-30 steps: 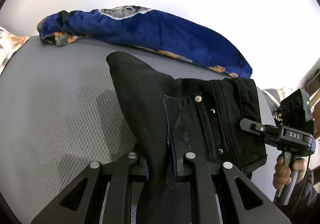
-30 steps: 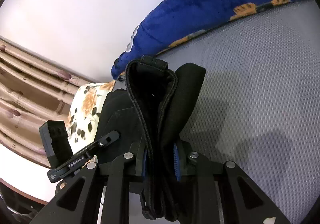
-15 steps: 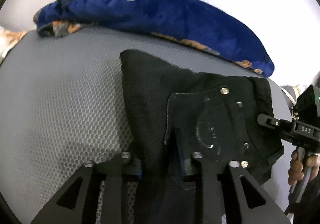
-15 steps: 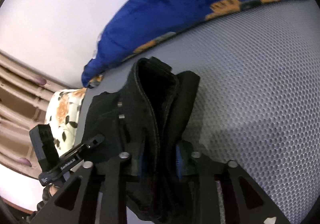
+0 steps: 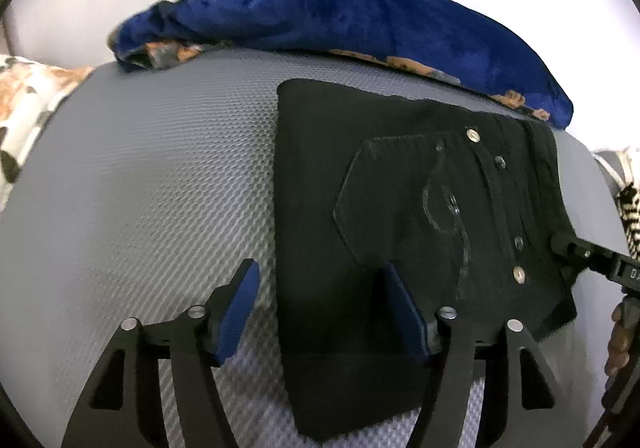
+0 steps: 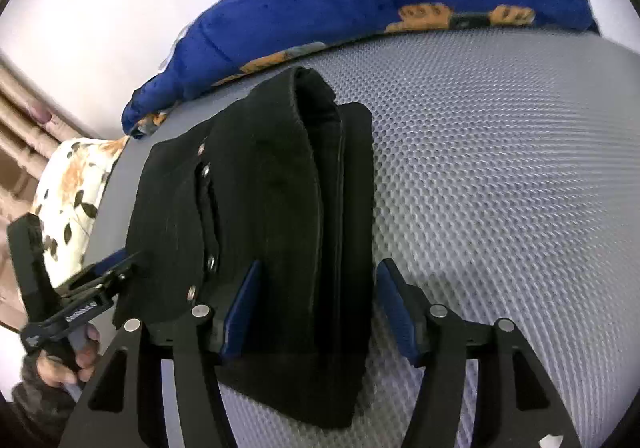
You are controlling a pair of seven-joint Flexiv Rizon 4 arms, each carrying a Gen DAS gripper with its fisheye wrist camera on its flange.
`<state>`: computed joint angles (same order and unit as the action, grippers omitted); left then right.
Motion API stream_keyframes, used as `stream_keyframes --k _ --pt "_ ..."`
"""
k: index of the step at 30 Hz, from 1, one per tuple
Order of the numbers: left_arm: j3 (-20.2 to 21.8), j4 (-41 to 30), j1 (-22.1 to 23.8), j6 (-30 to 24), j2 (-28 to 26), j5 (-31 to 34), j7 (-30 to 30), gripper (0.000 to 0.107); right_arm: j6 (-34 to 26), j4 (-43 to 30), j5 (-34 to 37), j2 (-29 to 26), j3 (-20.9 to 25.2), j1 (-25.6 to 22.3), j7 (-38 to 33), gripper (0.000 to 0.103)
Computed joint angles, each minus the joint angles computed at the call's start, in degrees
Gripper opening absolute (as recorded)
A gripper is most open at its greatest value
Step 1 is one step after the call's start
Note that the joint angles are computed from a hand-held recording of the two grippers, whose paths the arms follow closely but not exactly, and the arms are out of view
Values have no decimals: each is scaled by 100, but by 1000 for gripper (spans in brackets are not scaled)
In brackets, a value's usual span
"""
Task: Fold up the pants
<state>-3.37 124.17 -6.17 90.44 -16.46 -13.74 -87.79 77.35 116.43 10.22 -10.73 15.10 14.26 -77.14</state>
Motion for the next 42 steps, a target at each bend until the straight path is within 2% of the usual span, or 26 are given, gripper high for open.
stream_keyframes --k 2,3,6,8,9,11,12,14,17,20,21,23,30,33,36,42 --pt "628 34 -533 -60 137 428 -384 71 382 499 -909 264 -386 347 696 57" --pt "808 72 -684 -42 195 610 -548 73 533 706 -1486 360 -583 501 1134 57" --pt "1423 163 -1209 -100 452 1360 -1235 75 824 1230 -2911 686 -868 605 2120 58" --pt "1763 135 -1494 -206 584 1941 -1786 76 928 1469 -3728 849 -924 527 2793 61" --pt "2104 75 -1794 -341 694 2489 -2313 77 1028 1607 -4158 950 -921 449 3155 62" --pt "2406 14 -2091 -548 890 3223 -3035 77 1155 1825 -5200 1128 -895 193 4022 67" --pt "2527 -47 -2233 -709 1000 3650 -3469 77 1164 1826 -5825 1140 -839 60 4579 67" --pt "2591 -128 -2392 -1058 1246 4375 -4184 77 1235 1949 -6424 1285 -696 -200 5097 70" --pt "2431 -134 -2371 -1317 1514 4979 -4759 77 1262 2071 -7101 1467 -475 -532 5707 75" --pt "2177 -120 -2324 -1687 1833 5638 -5457 77 1063 2178 -7128 1670 -266 -561 5780 78" --pt "2065 -104 -2299 -1831 1959 5876 -5717 77 1111 2190 -7485 1724 -209 -681 6071 78" --pt "1863 -57 -2206 -2001 2127 6128 -5995 77 1152 2212 -7961 1842 -144 -824 6494 85" --pt "1139 163 -1794 -2415 2553 6751 -6768 77 1299 2213 -9361 2143 -181 -1012 7612 91" --pt "933 272 -1607 -2365 2578 6739 -6819 77 1482 2240 -10044 2254 -428 -943 8236 93" --pt "808 409 -1440 -2179 2568 6528 -6686 77 1329 2357 -10089 2373 -534 -773 8314 93" --pt "369 477 -1033 -2160 2649 6552 -6714 77 1285 2512 -9883 2433 -604 -661 8255 93"
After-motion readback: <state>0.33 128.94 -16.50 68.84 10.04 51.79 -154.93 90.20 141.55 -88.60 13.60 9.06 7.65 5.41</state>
